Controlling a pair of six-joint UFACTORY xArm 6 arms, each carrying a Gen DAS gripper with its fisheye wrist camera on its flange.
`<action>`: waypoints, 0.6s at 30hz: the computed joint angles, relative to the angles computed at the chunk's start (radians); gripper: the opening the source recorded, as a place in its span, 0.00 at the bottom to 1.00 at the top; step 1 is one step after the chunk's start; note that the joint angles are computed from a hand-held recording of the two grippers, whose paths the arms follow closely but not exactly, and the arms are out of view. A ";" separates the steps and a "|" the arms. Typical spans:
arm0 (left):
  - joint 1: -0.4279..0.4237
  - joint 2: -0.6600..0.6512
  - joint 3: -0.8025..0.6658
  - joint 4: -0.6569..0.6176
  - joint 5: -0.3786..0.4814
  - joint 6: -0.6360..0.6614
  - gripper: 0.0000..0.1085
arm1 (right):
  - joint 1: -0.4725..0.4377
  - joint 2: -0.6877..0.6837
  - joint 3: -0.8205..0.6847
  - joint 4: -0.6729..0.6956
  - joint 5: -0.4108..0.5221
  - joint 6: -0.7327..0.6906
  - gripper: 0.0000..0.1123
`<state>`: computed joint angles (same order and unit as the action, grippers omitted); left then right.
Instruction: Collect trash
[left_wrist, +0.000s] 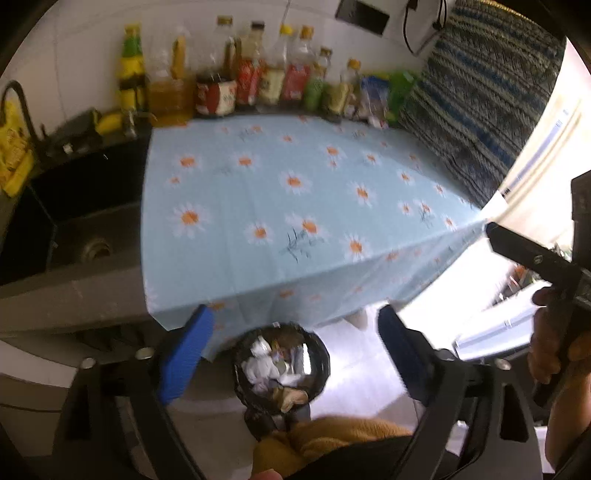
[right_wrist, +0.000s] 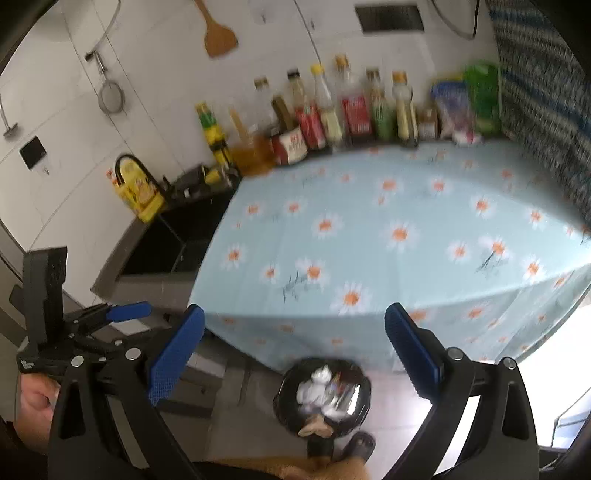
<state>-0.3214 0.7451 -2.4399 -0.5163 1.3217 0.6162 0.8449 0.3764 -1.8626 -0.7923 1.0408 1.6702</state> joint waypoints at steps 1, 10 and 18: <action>-0.003 -0.028 0.036 0.002 -0.023 0.000 0.86 | 0.006 -0.011 0.001 -0.015 0.011 0.006 0.86; -0.017 -0.166 0.177 -0.049 -0.147 -0.008 0.89 | 0.036 -0.130 0.105 -0.085 0.046 -0.046 0.87; -0.044 -0.237 0.251 -0.049 -0.221 -0.012 0.89 | 0.102 -0.170 0.105 -0.187 0.135 -0.072 0.87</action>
